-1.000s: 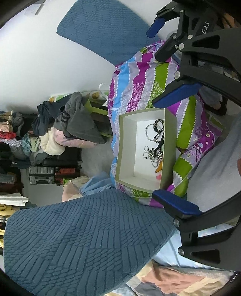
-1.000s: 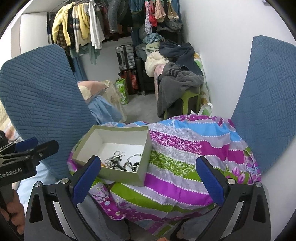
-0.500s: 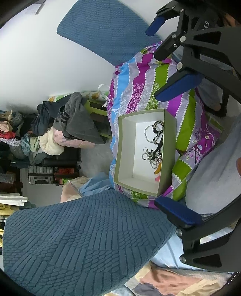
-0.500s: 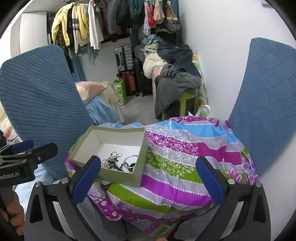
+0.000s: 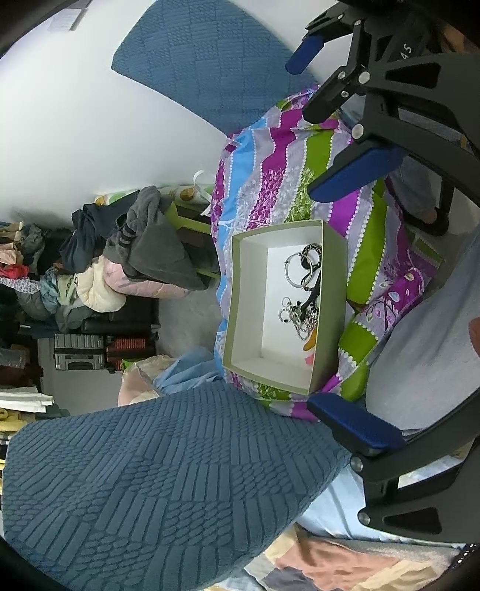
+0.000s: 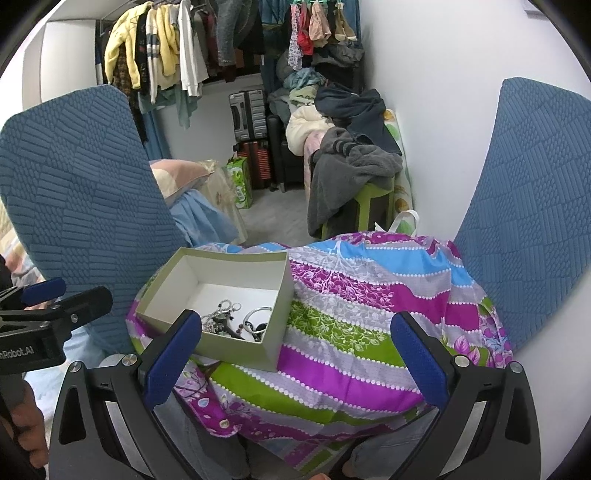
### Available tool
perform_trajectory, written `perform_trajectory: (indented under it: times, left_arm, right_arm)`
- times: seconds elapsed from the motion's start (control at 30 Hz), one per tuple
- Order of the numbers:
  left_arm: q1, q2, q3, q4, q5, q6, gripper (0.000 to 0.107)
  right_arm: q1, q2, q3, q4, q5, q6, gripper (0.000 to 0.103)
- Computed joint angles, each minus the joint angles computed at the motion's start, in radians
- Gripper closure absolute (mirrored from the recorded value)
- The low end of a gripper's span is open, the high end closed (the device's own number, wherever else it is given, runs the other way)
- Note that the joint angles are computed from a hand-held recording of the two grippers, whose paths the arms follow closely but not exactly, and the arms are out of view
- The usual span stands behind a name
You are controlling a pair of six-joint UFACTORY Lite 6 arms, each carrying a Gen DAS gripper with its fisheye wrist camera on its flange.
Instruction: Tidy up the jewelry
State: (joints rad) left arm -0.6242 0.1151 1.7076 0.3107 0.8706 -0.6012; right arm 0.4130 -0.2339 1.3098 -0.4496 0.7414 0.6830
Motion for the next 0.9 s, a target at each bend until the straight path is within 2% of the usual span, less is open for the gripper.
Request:
perform_trajectory:
  times: [0.77,0.9]
  left_arm:
    - [0.012,-0.015,-0.027,0.004,-0.025,-0.004,0.005]
    - [0.022,-0.013,-0.029,-0.042,-0.037,0.019,0.005]
  right_arm:
    - [0.000,0.001,-0.012,-0.014,-0.001,0.001,0.000]
    - [-0.001,-0.002,-0.013,-0.017,-0.001,-0.002,0.000]
